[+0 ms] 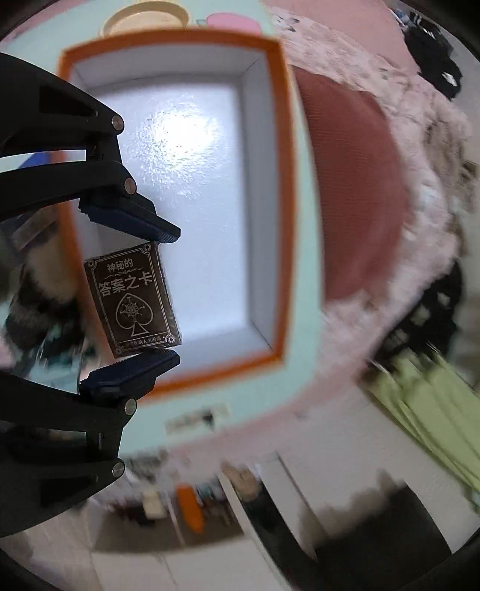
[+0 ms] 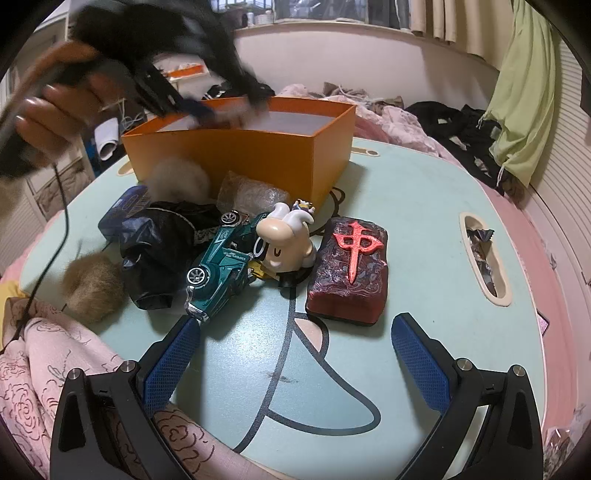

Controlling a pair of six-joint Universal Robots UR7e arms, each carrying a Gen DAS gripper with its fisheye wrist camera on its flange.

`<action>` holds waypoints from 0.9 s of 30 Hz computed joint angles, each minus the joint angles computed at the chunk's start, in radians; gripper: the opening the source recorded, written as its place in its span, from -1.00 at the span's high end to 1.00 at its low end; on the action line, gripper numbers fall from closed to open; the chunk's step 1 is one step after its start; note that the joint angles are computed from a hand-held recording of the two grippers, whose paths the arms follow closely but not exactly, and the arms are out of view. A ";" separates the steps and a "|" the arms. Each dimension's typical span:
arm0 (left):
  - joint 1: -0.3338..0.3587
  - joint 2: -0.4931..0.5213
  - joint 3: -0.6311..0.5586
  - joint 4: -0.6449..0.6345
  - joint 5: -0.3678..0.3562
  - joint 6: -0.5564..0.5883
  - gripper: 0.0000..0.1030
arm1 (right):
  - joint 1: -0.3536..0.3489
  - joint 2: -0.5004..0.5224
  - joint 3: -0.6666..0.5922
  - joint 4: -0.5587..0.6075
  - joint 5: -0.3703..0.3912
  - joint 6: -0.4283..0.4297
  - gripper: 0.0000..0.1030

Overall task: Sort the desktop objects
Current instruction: 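Lift the brown card box out and set it on the pile with the left gripper, then reach into the box and grasp the small silver metal piece with the right gripper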

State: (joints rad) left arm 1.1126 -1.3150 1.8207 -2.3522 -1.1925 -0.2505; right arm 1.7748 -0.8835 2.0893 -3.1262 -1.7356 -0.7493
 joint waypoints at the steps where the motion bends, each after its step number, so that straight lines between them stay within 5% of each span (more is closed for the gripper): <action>1: -0.008 -0.036 0.026 -0.023 -0.036 0.021 -0.18 | 0.000 0.000 0.000 0.000 0.001 0.000 -1.00; 5: -0.053 -0.084 0.103 -0.053 -0.075 0.057 -0.18 | -0.001 -0.001 0.001 0.000 0.002 -0.002 -1.00; 10: -0.087 -0.124 0.243 -0.148 0.023 0.056 -0.19 | 0.000 -0.001 -0.002 0.002 -0.002 -0.003 -1.00; 17: -0.086 -0.127 0.344 -0.320 0.050 0.051 -0.41 | -0.024 -0.075 -0.016 0.116 0.054 0.028 -0.85; 19: -0.086 -0.153 0.367 -0.345 0.050 0.056 -0.41 | -0.042 -0.114 -0.037 0.220 0.091 0.034 -0.74; 24: -0.074 -0.219 0.425 -0.490 0.024 0.095 -0.42 | -0.057 -0.155 -0.154 0.468 0.184 0.074 -0.10; 27: -0.066 -0.247 0.447 -0.566 0.043 0.087 -0.45 | -0.019 -0.106 -0.320 0.613 0.209 0.084 0.24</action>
State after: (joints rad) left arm 1.0464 -1.5620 2.2677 -2.9177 -1.1498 -0.1637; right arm 1.7557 -0.9899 1.7689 -2.5136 -1.5270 -0.6657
